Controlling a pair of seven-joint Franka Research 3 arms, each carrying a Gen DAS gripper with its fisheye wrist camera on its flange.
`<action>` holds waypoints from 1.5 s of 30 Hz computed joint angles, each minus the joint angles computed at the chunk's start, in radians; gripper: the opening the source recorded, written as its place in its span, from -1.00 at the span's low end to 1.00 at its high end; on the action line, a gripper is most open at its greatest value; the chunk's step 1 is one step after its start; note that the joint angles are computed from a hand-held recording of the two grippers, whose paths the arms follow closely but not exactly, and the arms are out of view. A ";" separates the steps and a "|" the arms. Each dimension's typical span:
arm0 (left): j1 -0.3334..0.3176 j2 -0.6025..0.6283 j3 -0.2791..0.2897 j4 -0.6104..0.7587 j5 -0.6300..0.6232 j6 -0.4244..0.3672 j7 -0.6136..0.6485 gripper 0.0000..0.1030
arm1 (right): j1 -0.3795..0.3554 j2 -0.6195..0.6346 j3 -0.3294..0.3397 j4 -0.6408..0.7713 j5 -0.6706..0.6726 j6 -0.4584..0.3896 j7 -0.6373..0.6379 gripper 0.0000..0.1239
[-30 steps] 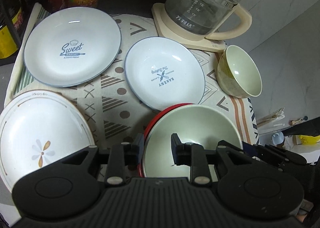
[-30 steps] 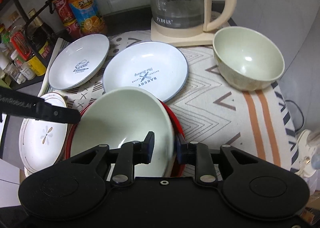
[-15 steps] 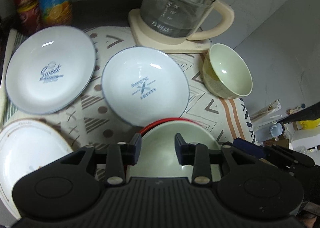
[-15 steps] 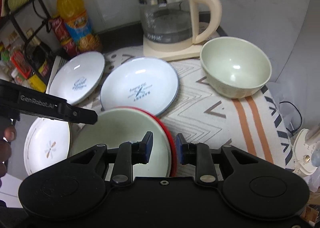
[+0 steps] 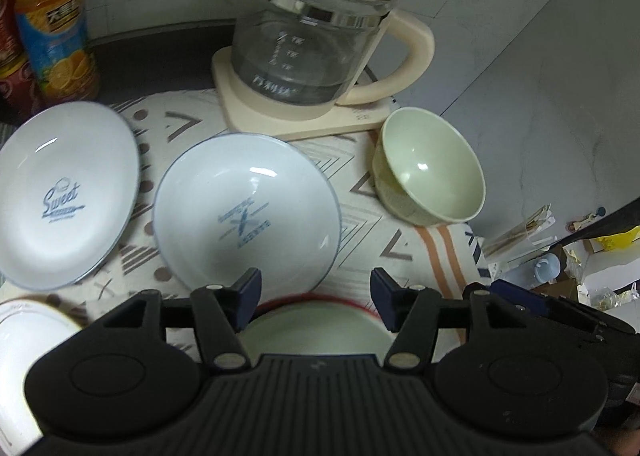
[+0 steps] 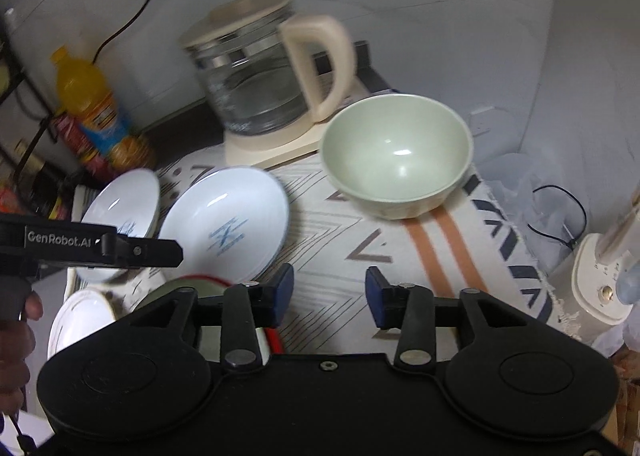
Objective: Organize plates and bowls
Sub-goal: 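Move both grippers to the smaller pale green bowl and grasp its rim, then lift the small green bowl with both grippers and carry it over the stack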
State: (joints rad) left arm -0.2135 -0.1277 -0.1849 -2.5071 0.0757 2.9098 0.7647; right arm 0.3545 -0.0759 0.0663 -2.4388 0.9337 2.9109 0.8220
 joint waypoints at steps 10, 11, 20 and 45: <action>0.037 0.136 -0.017 0.126 0.201 0.035 -0.161 0.13 | -0.054 0.095 -0.004 0.091 0.079 0.024 -0.038 -0.32; 0.036 0.149 -0.015 0.138 0.222 0.039 -0.178 0.13 | -0.060 0.107 -0.001 0.101 0.086 0.027 -0.041 -0.32; 0.005 0.290 0.024 0.264 0.351 0.072 -0.279 0.13 | -0.116 0.216 0.036 0.193 0.124 0.041 -0.043 -0.32; 0.029 0.559 -0.026 0.510 0.185 0.022 -0.193 -0.67 | -0.188 0.415 0.086 0.331 -0.178 0.022 0.356 -0.45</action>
